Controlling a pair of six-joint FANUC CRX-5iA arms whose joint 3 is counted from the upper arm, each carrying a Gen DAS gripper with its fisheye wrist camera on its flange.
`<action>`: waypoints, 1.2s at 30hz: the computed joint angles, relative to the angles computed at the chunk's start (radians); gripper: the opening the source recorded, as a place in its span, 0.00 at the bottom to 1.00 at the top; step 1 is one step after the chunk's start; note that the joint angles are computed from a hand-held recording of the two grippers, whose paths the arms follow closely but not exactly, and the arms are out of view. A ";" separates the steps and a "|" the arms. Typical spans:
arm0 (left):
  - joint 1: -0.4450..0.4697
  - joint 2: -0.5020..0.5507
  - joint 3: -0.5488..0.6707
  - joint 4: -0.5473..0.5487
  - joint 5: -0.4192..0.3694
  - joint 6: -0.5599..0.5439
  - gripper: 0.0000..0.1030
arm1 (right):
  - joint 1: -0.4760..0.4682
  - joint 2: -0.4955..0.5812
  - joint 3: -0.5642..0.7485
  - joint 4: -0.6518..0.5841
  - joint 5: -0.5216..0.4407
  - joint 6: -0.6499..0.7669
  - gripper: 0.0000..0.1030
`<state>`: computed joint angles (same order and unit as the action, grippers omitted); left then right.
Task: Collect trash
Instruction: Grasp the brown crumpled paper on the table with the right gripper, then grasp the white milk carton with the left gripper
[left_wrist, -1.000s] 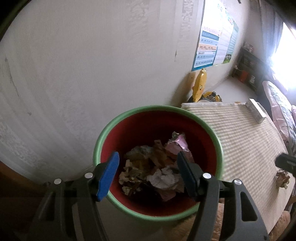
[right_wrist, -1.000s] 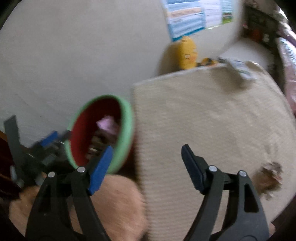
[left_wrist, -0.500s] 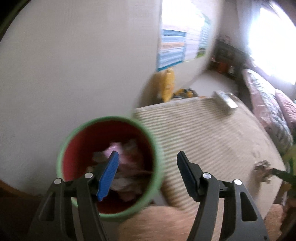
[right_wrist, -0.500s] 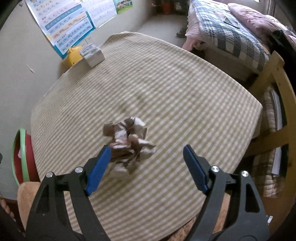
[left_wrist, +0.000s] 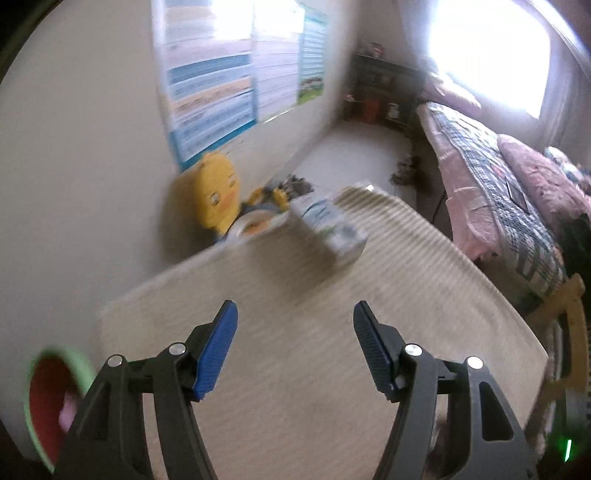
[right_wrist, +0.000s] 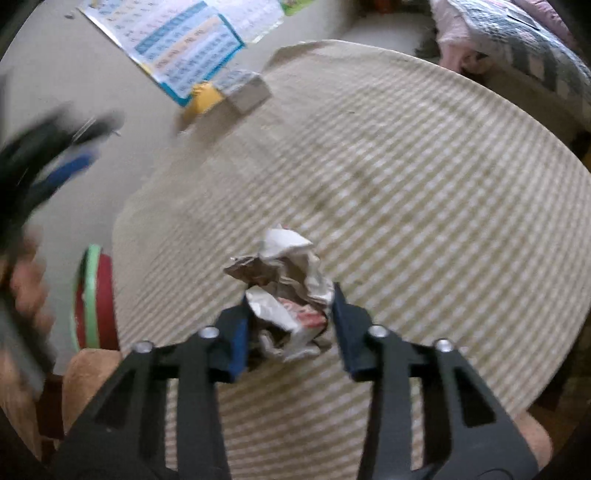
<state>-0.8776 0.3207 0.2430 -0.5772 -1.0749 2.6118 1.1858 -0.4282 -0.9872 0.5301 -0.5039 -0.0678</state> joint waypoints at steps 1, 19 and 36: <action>0.012 0.046 0.056 -0.001 -0.011 -0.033 0.60 | -0.003 -0.006 -0.017 0.026 0.023 -0.023 0.35; 0.142 0.631 0.846 0.114 -0.426 -0.179 0.36 | -0.089 -0.034 -0.100 0.102 0.193 -0.043 0.37; 0.148 0.326 0.380 0.173 -0.166 -0.168 0.19 | -0.059 -0.038 -0.113 0.183 0.136 -0.115 0.39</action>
<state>-0.7301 0.6465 0.6233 -0.4039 -1.2414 2.4439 1.1268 -0.4660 -1.1006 0.7133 -0.3682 -0.1828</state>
